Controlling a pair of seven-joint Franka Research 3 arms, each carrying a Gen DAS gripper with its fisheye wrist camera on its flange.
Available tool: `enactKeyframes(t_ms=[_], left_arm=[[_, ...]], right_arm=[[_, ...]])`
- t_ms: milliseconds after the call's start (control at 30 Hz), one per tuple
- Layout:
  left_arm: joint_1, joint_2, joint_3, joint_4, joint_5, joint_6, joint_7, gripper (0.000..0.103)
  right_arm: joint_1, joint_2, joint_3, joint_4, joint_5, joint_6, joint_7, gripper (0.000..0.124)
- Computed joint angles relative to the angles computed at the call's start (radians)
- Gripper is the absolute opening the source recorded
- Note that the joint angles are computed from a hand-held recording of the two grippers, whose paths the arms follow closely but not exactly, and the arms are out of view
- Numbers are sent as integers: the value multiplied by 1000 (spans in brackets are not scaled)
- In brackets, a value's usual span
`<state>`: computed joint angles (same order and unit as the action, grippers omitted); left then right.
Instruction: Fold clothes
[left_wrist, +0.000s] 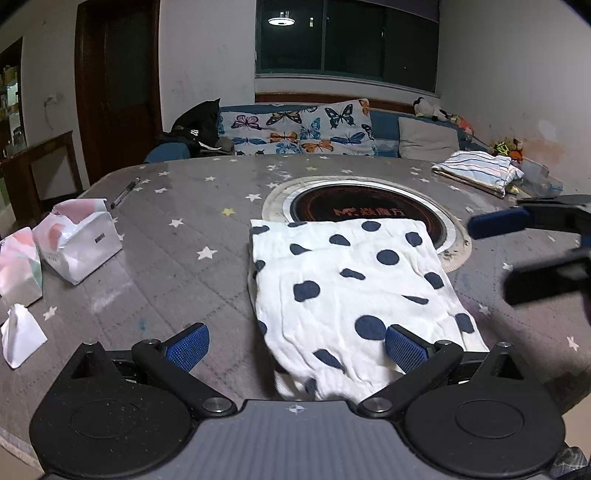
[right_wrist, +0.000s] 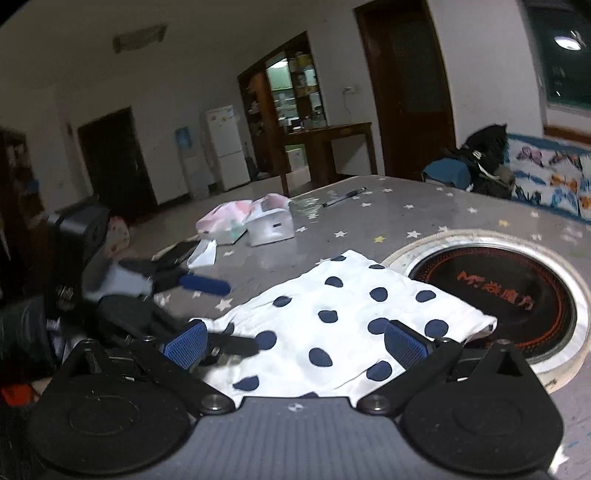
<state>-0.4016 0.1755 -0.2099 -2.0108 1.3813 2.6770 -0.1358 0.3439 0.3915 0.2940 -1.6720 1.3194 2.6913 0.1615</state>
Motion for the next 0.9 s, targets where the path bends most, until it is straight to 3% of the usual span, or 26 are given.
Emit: enactKeyframes(t_ms=[133, 367, 467, 900], left_arm=[[-2, -1, -3, -2, -7, 7, -6, 103], [-5, 6, -4, -10, -43, 18, 5, 103], [-4, 7, 0, -15, -53, 30, 4, 103], [1, 7, 9, -29, -62, 73, -8, 103]], right_arm=[[6, 56, -4, 65, -20, -8, 57, 103], [49, 176, -33, 201, -316, -31, 306, 103], [54, 217, -30, 246, -421, -52, 349, 103], [78, 420, -55, 528, -725, -105, 585, 103]])
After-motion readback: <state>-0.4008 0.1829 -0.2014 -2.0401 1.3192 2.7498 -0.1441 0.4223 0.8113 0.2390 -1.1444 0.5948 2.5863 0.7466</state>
